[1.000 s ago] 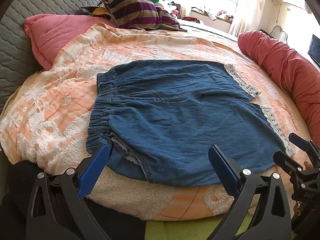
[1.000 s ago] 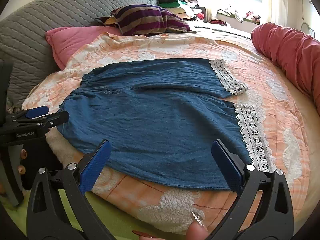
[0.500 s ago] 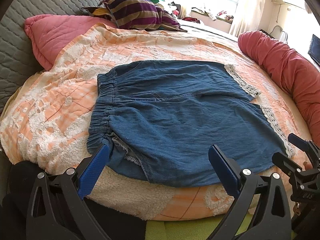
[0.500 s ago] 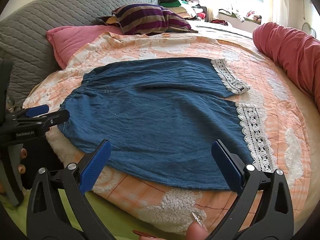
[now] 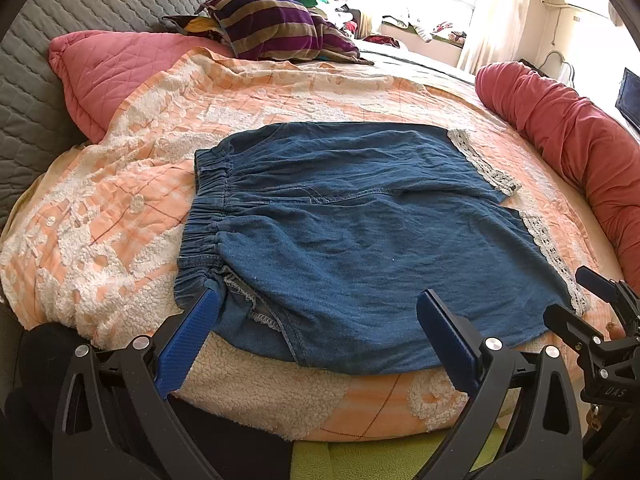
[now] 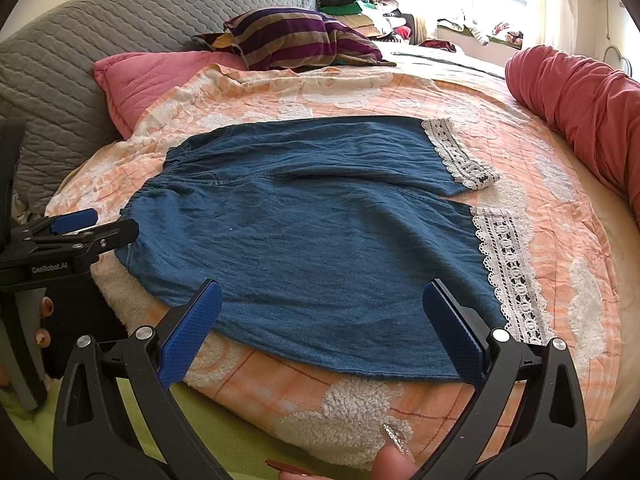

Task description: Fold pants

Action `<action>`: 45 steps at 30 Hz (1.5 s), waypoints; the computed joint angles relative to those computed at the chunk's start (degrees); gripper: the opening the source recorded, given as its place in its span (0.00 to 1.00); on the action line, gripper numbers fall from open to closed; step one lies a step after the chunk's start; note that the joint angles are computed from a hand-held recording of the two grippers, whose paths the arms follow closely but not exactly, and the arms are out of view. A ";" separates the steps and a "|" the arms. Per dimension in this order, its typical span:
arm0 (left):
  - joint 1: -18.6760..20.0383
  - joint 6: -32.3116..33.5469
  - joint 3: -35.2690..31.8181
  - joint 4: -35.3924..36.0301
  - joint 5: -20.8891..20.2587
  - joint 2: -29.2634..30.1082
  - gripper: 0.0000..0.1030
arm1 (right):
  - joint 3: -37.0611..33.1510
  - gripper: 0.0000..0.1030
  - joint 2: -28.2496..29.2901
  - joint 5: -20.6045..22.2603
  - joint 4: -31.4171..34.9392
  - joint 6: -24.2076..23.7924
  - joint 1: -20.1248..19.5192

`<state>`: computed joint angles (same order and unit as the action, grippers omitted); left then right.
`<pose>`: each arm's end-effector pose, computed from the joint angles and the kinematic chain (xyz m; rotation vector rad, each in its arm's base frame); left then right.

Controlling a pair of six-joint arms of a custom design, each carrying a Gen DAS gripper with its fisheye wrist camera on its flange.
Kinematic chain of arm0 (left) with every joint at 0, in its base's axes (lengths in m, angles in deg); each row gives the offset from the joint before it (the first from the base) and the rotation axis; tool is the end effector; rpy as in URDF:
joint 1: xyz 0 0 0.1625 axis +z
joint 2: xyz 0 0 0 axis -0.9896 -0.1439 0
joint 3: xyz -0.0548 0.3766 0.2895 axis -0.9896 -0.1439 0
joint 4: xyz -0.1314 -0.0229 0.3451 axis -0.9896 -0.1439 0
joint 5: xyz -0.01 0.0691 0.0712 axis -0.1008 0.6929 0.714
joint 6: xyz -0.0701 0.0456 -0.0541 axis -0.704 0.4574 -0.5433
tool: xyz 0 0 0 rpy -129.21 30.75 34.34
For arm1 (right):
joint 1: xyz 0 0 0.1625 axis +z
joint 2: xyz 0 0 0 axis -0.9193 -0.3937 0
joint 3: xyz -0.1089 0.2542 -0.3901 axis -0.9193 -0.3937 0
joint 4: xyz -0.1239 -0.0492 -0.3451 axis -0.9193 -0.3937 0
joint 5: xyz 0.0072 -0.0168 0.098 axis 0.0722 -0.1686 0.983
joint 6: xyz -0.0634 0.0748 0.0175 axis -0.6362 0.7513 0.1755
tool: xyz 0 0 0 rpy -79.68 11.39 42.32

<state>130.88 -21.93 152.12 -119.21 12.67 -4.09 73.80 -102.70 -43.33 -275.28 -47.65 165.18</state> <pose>-0.2704 -0.6362 0.1573 0.3375 2.3242 -0.8454 0.1785 -0.6037 0.2245 0.6311 -2.3332 0.8466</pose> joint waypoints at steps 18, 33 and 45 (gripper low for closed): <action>0.04 0.06 -0.33 0.36 -0.24 0.08 0.96 | -0.31 0.92 0.29 0.25 -1.19 -0.81 -0.01; 1.81 -0.43 -3.26 2.72 -0.65 0.81 0.96 | -5.15 0.92 2.06 0.93 1.33 -2.58 0.24; 5.34 0.82 -9.67 5.24 0.10 0.94 0.96 | -18.31 0.92 6.60 1.94 11.65 -6.14 0.18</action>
